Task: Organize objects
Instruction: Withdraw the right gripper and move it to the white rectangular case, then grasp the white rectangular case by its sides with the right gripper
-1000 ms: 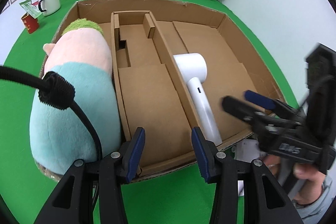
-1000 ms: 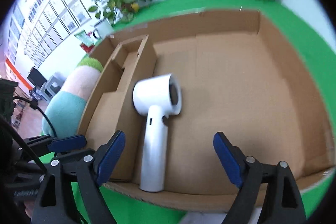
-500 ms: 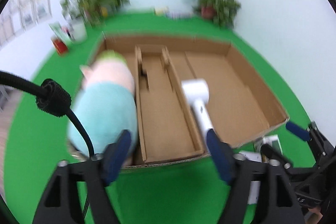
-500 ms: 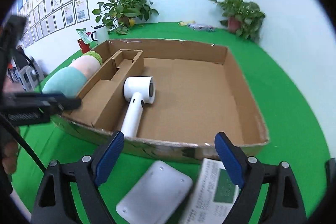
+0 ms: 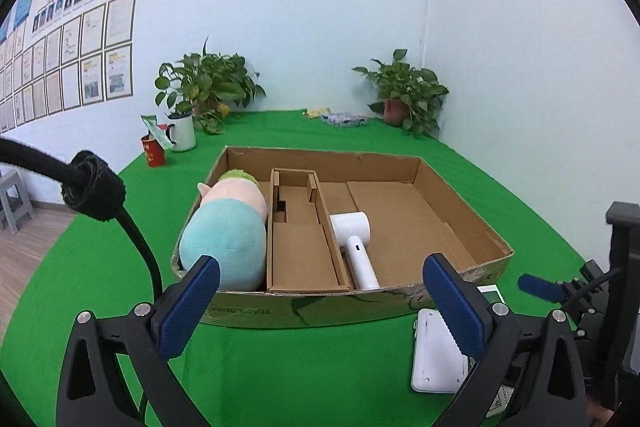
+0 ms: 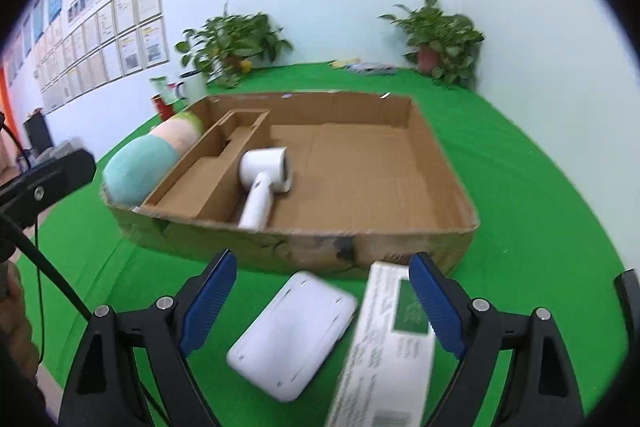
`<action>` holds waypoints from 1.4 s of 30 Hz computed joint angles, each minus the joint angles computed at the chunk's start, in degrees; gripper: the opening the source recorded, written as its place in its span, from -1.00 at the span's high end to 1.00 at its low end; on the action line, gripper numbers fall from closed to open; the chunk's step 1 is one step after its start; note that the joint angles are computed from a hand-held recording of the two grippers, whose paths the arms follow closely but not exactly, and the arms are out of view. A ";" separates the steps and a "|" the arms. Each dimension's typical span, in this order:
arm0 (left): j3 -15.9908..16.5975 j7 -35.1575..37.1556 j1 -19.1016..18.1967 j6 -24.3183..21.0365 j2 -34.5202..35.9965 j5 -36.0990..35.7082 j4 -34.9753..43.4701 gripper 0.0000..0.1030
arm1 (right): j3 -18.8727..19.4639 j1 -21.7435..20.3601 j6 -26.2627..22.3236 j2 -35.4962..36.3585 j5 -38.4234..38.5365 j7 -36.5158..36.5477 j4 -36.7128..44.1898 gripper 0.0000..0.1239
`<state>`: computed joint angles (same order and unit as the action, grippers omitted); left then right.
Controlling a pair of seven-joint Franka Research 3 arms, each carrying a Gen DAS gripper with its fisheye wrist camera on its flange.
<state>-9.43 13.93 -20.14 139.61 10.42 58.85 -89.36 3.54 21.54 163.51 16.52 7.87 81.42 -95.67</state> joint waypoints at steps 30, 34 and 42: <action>-12.46 53.96 12.52 15.22 17.72 -60.21 7.03 -0.94 | 2.37 -1.86 -5.33 -1.29 14.17 -16.44 -6.35 -0.46; -14.94 59.33 13.87 12.29 22.73 -69.30 12.53 -0.82 | 3.60 -2.40 -7.75 -0.67 14.70 -16.61 -5.14 -0.46; -15.62 66.12 12.55 2.33 31.70 -77.22 25.49 -0.39 | 2.94 -1.24 -10.34 1.82 12.27 -13.33 -1.87 -0.44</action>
